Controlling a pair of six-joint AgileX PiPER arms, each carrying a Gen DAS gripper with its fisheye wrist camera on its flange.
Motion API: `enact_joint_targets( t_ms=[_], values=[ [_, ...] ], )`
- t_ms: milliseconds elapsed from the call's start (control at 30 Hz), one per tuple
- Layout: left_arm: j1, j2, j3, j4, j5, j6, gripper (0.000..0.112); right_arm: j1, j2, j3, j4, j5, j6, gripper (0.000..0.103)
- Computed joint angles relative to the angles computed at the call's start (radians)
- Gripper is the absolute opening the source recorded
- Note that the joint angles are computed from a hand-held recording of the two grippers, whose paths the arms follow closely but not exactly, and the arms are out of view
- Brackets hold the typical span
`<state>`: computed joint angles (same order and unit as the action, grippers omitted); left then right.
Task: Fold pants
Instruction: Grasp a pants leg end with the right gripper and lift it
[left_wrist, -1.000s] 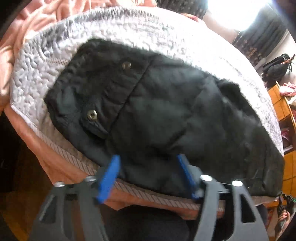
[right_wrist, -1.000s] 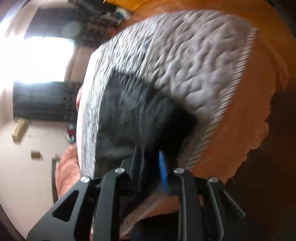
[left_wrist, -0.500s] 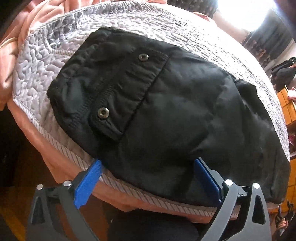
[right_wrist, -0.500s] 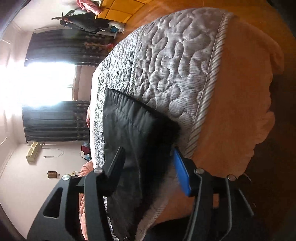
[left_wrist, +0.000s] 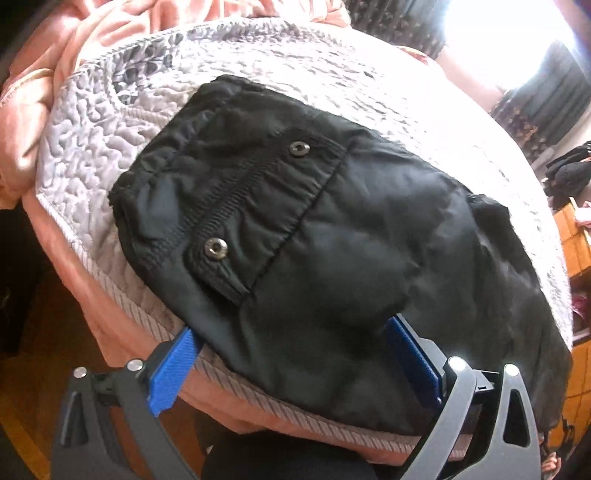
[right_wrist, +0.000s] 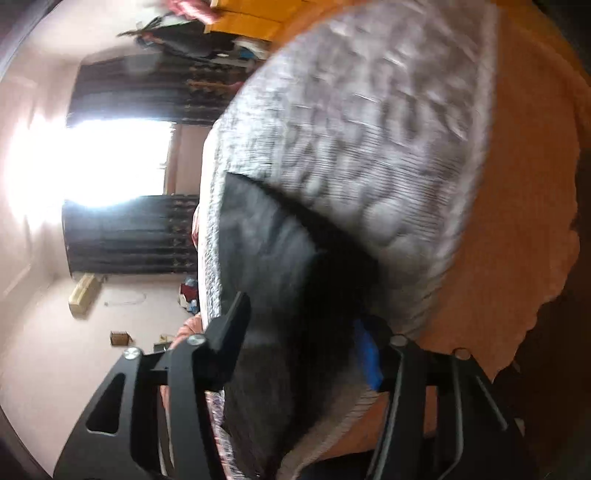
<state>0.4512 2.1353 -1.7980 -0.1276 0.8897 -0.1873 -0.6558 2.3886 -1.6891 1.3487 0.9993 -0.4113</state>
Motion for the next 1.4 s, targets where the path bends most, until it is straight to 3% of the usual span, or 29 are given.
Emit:
enact_joint_targets(
  t_ms=[67, 167, 300, 433, 567, 933, 1167, 1400],
  values=[
    [-0.024, 0.001, -0.012, 0.093, -0.006, -0.094, 0.099, -0.004, -0.003, 0.024, 0.02, -0.006, -0.028, 0.048],
    [-0.038, -0.036, 0.025, 0.192, -0.077, -0.196, 0.099, -0.01, -0.003, 0.053, 0.049, -0.009, -0.064, 0.045],
    [-0.047, -0.062, 0.054, 0.183, -0.137, -0.168, 0.099, -0.01, -0.001, 0.077, 0.095, -0.009, -0.098, 0.047],
    [-0.028, -0.037, 0.047, 0.078, -0.183, -0.114, 0.099, 0.006, -0.001, 0.048, 0.077, -0.013, -0.103, 0.048],
    [-0.001, -0.001, 0.029, 0.015, -0.205, -0.139, 0.099, -0.002, 0.009, 0.04, 0.064, -0.002, -0.073, 0.023],
    [-0.011, -0.074, 0.195, 0.02, -0.36, -0.14, 0.099, 0.058, -0.199, 0.014, -0.1, -0.044, -0.032, 0.018],
    [0.018, -0.108, 0.254, -0.04, -0.402, -0.087, 0.099, 0.161, -0.368, -0.006, -0.274, -0.132, 0.016, 0.018],
    [0.023, -0.135, 0.293, -0.057, -0.437, -0.055, 0.099, 0.268, -0.459, -0.094, -0.472, -0.18, 0.133, 0.018]
  ],
)
